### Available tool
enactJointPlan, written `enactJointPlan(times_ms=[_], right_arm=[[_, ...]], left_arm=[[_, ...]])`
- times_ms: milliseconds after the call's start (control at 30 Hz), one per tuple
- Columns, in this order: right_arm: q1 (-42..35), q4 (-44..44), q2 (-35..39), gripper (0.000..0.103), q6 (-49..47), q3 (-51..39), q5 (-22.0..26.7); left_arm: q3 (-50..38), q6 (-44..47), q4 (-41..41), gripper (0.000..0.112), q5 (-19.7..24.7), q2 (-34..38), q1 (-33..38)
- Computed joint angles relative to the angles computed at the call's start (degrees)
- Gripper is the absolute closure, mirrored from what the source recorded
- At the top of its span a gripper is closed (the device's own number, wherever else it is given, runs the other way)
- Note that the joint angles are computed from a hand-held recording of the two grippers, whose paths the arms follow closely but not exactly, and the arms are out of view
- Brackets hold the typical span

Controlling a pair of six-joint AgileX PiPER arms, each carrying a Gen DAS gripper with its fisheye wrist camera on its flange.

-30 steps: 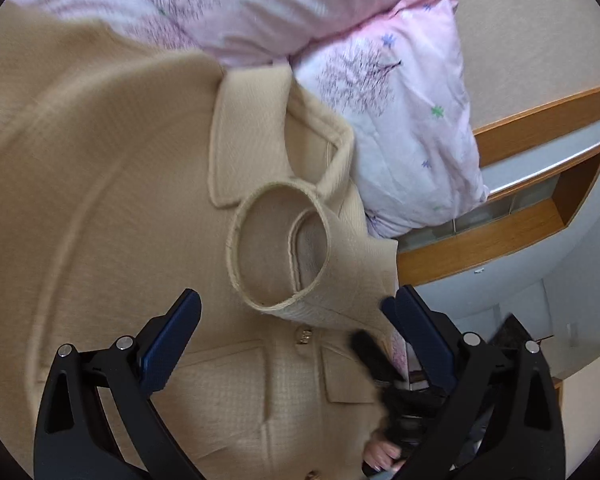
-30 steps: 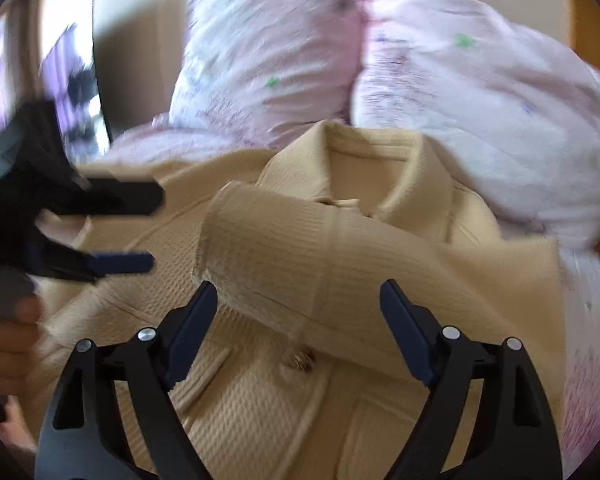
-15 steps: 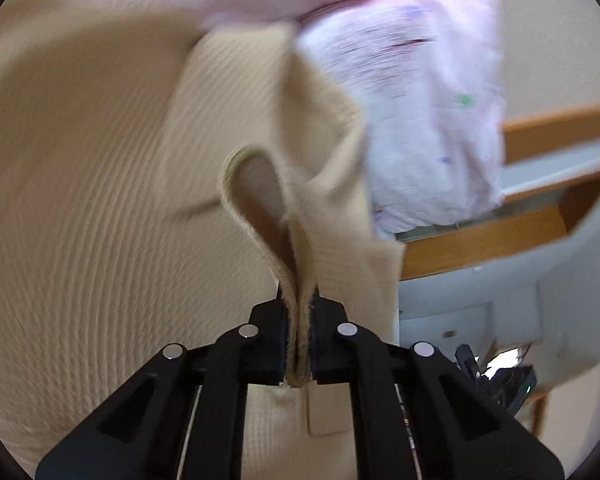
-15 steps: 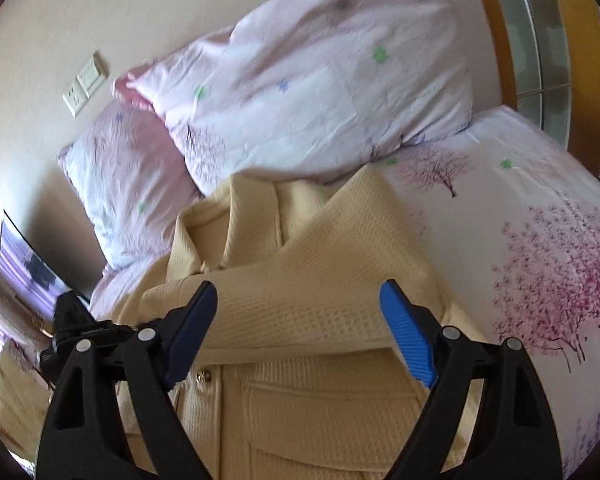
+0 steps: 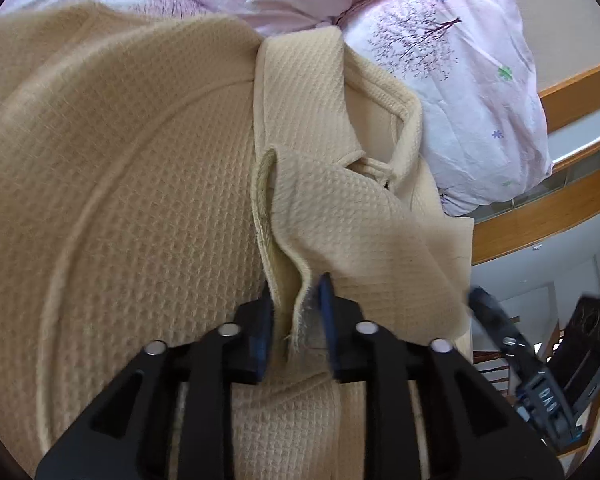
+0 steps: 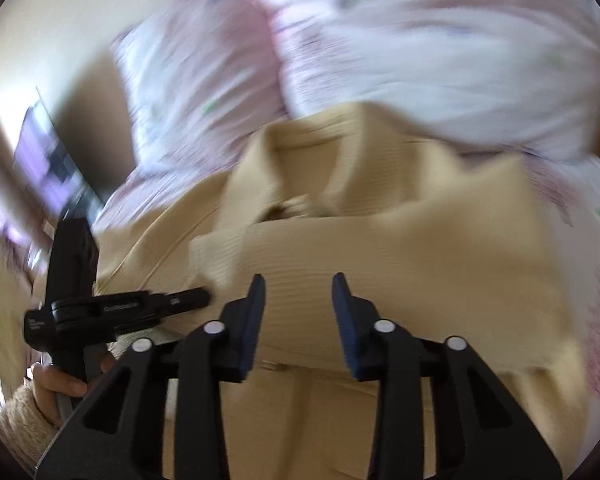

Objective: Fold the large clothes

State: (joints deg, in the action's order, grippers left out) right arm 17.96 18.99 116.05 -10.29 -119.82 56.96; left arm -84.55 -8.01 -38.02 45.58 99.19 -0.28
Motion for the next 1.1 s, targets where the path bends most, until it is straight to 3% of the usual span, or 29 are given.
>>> enactJointPlan(times_ms=[167,233,300,367,433,467,500,567,700,800,933,1100], right_arm=[[8.81,-12.45,7.30,0.075,4.43,-8.20,2.75],[11.37,-17.50,11.72,0.076,5.55,-13.20,7.31],[14.33,-24.44,11.14,0.076,6.96,-9.63,3.86],[15.09,-25.89,11.31,0.076,7.58,-10.19,4.44],[12.82,-18.58,12.21,0.064,6.41,-14.10,8.40],[11.03,-12.85,11.30,0.048,6.77,-14.12,9.40],[8.98,-7.38,10.07,0.041,5.23,-12.67,9.09],[6.43,-0.31,5.63,0.037,3.84,-7.48,6.98],[4.42,4.91,-0.65,0.031,2.11,-0.25,5.18],[3.52,5.04,-2.93,0.031,2.17,2.43,5.46],[2.52,2.85,-5.29,0.031,3.33,5.73,4.77],[0.83,2.63,-5.18,0.031,4.21,6.78,4.30]], left_arm=[[8.48,3.76,-0.11,0.065,0.89,-10.55,4.27],[11.68,6.39,-1.73,0.063,0.84,-14.29,7.44],[16.23,9.15,-2.73,0.061,1.63,-19.80,12.93],[19.60,11.14,-2.47,0.056,3.89,-24.93,20.94],[21.23,13.57,-3.67,0.052,5.94,-27.49,28.31],[22.62,14.68,-4.32,0.051,7.43,-29.03,34.04],[23.69,16.48,-6.38,0.051,9.39,-29.60,39.77],[25.68,20.27,-11.39,0.051,12.90,-29.22,49.81],[27.62,22.56,-19.02,0.051,14.50,-25.26,59.75],[28.53,23.92,-25.49,0.051,15.74,-21.55,63.67],[27.73,22.55,-27.73,0.051,12.03,-18.64,63.80],[27.45,21.61,-29.63,0.066,7.68,-15.87,63.81]])
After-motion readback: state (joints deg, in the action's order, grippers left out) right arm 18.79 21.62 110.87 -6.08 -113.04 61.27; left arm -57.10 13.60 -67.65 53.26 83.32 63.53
